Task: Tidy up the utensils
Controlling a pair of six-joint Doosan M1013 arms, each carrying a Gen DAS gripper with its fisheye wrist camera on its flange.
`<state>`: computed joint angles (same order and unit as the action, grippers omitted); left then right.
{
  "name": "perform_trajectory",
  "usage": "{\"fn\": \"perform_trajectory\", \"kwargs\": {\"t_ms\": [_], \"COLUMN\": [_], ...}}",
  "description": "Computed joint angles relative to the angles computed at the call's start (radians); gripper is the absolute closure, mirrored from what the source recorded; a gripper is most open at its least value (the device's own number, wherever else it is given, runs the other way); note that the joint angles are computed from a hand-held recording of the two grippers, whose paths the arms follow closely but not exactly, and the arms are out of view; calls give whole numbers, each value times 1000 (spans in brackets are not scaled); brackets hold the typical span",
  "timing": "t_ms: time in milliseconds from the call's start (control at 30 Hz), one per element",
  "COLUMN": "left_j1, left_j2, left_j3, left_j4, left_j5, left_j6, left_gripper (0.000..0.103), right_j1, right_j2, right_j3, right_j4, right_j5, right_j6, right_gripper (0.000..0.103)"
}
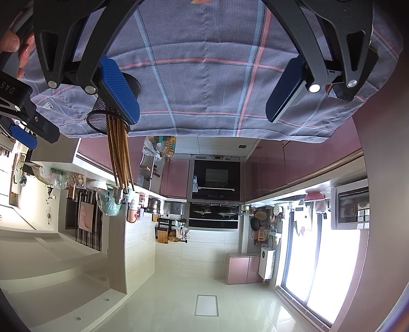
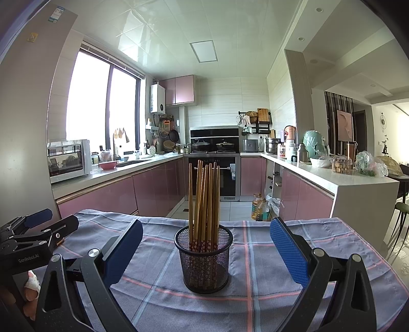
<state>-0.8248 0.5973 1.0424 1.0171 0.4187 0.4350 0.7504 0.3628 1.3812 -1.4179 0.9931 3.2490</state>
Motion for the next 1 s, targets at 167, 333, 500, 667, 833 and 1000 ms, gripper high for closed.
{"fn": "perform_trajectory", "kwargs": {"t_ms": [167,333,500,667,833,1000], "left_j1": [1,1,1,1,1,7], "left_j2": [1,0,0,-1,1,1], "left_j3": [-2,3,2,5,2,-1], "left_j4": [-7,-2,-7,-1,-12,-45], "left_j5": [-2,-3,-2,-3,-2,-9], "left_j6": [3,-4,1,-5,5,26], "left_gripper": [6,6,6,6,6,6], "right_j1": [0,1,1,1,-1,-2], "right_j2": [1,-1,-1,-2,-2,-2], "right_j3": [-1,2,1,2,2,1], "right_j4": [-1,1,-2,-1,2,4], "right_j5": [2,1,2,-1,-3,-6], "right_j6": [1,2,2,1,-1,-2], "right_gripper": [7,7,7,7,7,7]}}
